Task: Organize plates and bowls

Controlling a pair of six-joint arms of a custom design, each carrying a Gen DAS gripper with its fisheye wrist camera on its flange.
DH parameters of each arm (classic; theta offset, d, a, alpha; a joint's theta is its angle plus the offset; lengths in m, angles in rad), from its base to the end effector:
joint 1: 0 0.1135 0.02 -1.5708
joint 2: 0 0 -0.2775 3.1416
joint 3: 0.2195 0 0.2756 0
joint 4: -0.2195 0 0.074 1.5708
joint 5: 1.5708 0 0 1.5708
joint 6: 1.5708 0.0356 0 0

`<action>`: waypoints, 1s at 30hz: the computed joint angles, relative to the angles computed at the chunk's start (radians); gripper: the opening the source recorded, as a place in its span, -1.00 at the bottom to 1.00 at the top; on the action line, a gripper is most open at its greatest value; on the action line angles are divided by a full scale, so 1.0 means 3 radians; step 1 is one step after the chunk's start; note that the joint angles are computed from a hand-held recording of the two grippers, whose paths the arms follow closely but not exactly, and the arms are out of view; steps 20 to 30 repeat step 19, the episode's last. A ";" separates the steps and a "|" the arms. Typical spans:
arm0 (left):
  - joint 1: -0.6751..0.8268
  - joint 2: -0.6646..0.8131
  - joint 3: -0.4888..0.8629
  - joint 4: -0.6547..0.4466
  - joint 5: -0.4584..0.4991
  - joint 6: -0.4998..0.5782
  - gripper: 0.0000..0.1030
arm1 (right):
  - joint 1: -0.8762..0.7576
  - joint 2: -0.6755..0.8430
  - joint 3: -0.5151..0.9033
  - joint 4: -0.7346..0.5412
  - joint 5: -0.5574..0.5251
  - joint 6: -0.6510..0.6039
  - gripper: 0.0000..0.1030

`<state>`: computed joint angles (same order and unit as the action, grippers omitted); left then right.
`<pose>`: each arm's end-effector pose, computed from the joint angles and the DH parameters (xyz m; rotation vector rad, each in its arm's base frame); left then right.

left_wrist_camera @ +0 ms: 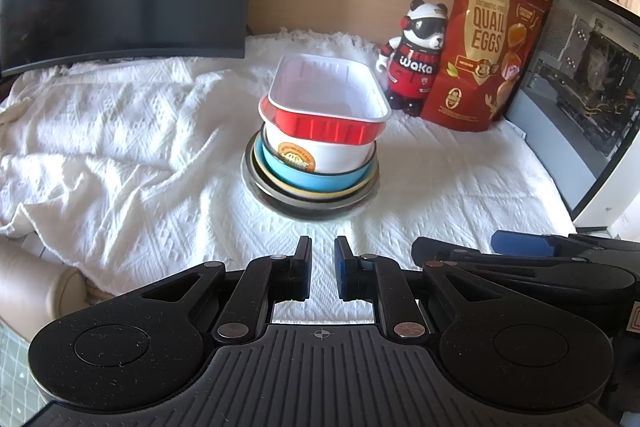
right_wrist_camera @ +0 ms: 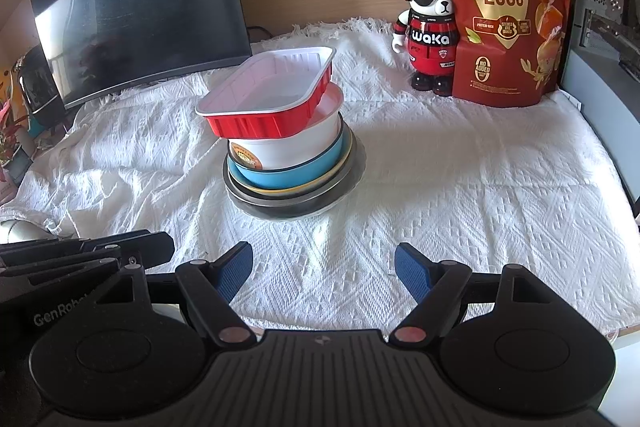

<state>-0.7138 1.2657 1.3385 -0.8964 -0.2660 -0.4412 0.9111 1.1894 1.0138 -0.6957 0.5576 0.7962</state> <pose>0.2134 -0.1724 0.3781 0.1987 2.3620 -0.2412 0.1737 0.1932 0.3034 0.1064 2.2827 0.1972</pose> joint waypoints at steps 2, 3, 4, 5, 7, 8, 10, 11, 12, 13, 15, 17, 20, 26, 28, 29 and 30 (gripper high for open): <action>0.0003 0.0000 -0.0002 -0.0001 0.0001 -0.0001 -0.72 | -0.0006 -0.0001 0.0008 -0.0001 0.0002 -0.0011 0.53; 0.0008 -0.0002 -0.0012 0.0005 0.0005 0.0002 -0.72 | -0.0008 0.0001 0.0011 -0.0003 0.0004 -0.0015 0.53; 0.0008 -0.0002 -0.0012 0.0005 0.0005 0.0002 -0.72 | -0.0006 0.0007 0.0019 -0.0006 0.0006 -0.0014 0.53; 0.0012 0.0000 -0.0015 0.0005 0.0008 0.0001 -0.72 | -0.0004 0.0008 0.0020 -0.0006 0.0006 -0.0012 0.53; 0.0019 -0.0006 -0.0028 0.0009 0.0017 -0.0001 -0.72 | -0.0002 0.0009 0.0021 -0.0007 0.0011 -0.0011 0.53; 0.0019 -0.0006 -0.0028 0.0009 0.0017 -0.0001 -0.72 | -0.0008 0.0005 0.0017 -0.0003 0.0009 -0.0018 0.53; 0.0024 -0.0009 -0.0038 0.0013 0.0022 0.0001 -0.72 | 0.0001 0.0014 0.0026 -0.0008 0.0016 -0.0012 0.53; 0.0025 -0.0012 -0.0042 0.0016 0.0024 0.0003 -0.72 | 0.0015 0.0025 0.0040 -0.0018 0.0029 -0.0003 0.53; 0.0022 -0.0010 -0.0040 0.0016 0.0020 0.0000 -0.72 | 0.0016 0.0028 0.0046 -0.0022 0.0031 -0.0005 0.53; 0.0023 -0.0012 -0.0044 0.0020 0.0023 0.0002 -0.72 | 0.0018 0.0032 0.0055 -0.0026 0.0034 -0.0005 0.53; 0.0038 -0.0027 -0.0089 0.0061 0.0042 0.0014 -0.72 | 0.0018 0.0033 0.0054 -0.0027 0.0036 -0.0007 0.53; 0.0067 -0.0029 -0.0102 0.0071 0.0085 -0.0009 -0.72 | 0.0007 0.0028 0.0047 -0.0003 0.0014 -0.0044 0.53; 0.0117 0.0001 -0.0102 0.0040 0.0067 -0.0064 -0.71 | -0.0001 0.0064 0.0066 0.0049 0.0004 -0.0101 0.53; 0.0117 0.0001 -0.0102 0.0040 0.0067 -0.0064 -0.71 | -0.0001 0.0064 0.0066 0.0049 0.0004 -0.0101 0.53; 0.0117 0.0001 -0.0102 0.0040 0.0067 -0.0064 -0.71 | -0.0001 0.0064 0.0066 0.0049 0.0004 -0.0101 0.53; 0.0117 0.0001 -0.0102 0.0040 0.0067 -0.0064 -0.71 | -0.0001 0.0064 0.0066 0.0049 0.0004 -0.0101 0.53; 0.0117 0.0001 -0.0102 0.0040 0.0067 -0.0064 -0.71 | -0.0001 0.0064 0.0066 0.0049 0.0004 -0.0101 0.53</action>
